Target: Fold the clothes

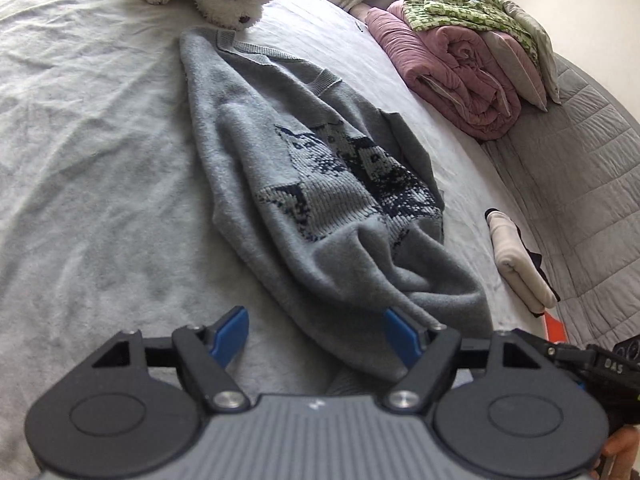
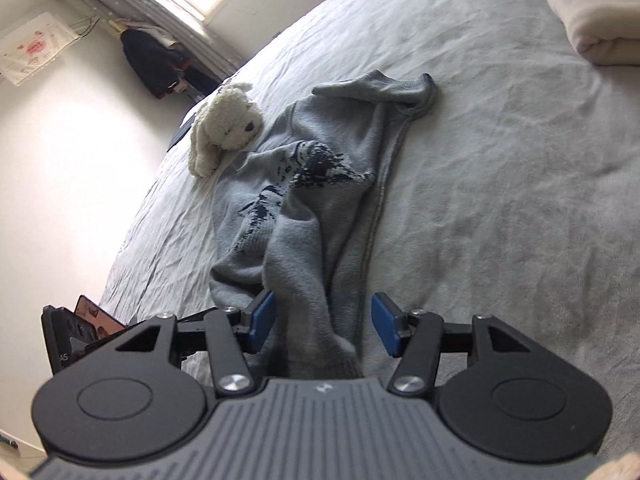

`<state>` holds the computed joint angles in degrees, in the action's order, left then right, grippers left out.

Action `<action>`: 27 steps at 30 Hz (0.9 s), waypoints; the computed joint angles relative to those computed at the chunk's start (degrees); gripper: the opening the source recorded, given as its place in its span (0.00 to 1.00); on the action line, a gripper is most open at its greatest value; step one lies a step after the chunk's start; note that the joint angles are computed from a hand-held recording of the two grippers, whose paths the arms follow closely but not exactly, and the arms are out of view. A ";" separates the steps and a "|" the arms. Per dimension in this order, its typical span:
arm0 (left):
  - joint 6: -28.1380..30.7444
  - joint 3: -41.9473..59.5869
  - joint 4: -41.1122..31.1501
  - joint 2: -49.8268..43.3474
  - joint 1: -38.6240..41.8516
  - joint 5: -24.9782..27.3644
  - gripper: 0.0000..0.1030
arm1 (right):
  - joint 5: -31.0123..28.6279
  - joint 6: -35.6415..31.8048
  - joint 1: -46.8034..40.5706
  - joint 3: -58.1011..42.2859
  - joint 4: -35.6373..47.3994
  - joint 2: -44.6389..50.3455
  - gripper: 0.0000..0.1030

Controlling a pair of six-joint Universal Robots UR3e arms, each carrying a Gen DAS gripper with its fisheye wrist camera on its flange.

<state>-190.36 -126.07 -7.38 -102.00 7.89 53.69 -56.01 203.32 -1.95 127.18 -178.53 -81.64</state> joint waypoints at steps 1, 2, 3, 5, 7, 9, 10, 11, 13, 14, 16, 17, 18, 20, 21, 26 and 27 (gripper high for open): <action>-0.94 -0.15 0.78 -0.58 0.05 -0.85 0.69 | -0.14 0.32 -0.11 0.07 -0.06 0.36 0.56; -1.88 -0.39 1.47 -0.99 0.17 -1.58 0.67 | -0.36 0.60 -0.10 0.13 0.07 0.37 0.56; -2.78 -0.65 2.09 -1.33 0.35 -2.25 0.67 | -0.60 0.79 -0.02 0.02 0.29 0.43 0.56; -4.33 -1.39 3.87 -2.12 0.79 -3.67 0.61 | -1.12 0.96 0.04 0.14 0.56 0.41 0.56; -5.54 -1.92 5.96 -3.53 1.32 -5.43 0.53 | -1.93 1.45 0.33 0.29 0.36 0.68 0.56; -6.11 -1.59 6.88 -5.60 1.89 -7.59 0.41 | -2.68 2.54 0.64 0.38 -0.09 1.04 0.56; -6.59 -1.02 6.89 -6.62 1.90 -7.74 0.32 | -2.70 3.00 0.59 0.45 -0.61 1.45 0.56; -6.98 -0.61 6.84 -7.21 1.89 -7.53 0.21 | -2.81 3.54 0.56 0.51 -1.20 1.78 0.56; -7.71 -0.14 7.14 -8.03 1.92 -6.91 0.06 | -3.32 4.58 0.34 0.92 -2.68 2.17 0.56; -8.00 -0.31 7.64 -7.97 2.00 -6.60 0.05 | -3.58 4.83 0.24 1.10 -3.27 2.24 0.56; -8.36 -0.92 8.37 -7.07 2.13 -5.82 0.05 | -4.64 4.87 0.27 1.34 -3.91 1.98 0.56; -8.49 -1.26 8.78 -6.45 2.18 -5.31 0.04 | -5.18 4.88 0.28 1.46 -4.23 1.85 0.56; -8.52 -1.64 9.24 -5.57 2.20 -4.62 0.04 | -5.75 4.86 0.31 1.53 -4.50 1.73 0.56; -8.39 -2.30 9.53 -3.50 2.51 -3.24 0.04 | -7.89 4.26 1.11 1.00 -4.16 1.64 0.56; -8.27 -2.58 9.52 -2.41 2.74 -2.55 0.04 | -8.54 4.10 1.35 0.80 -4.08 1.79 0.56; -7.06 -3.98 8.52 3.65 5.91 2.24 0.03 | -9.72 4.27 3.06 -1.88 -4.20 5.54 0.56; -6.76 -4.13 8.29 4.70 6.41 3.93 0.03 | -10.20 4.27 3.85 -2.85 -4.25 6.65 0.56</action>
<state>-197.12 -130.20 0.91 -97.31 14.30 57.63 -66.21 207.59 1.90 124.33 -182.78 -74.99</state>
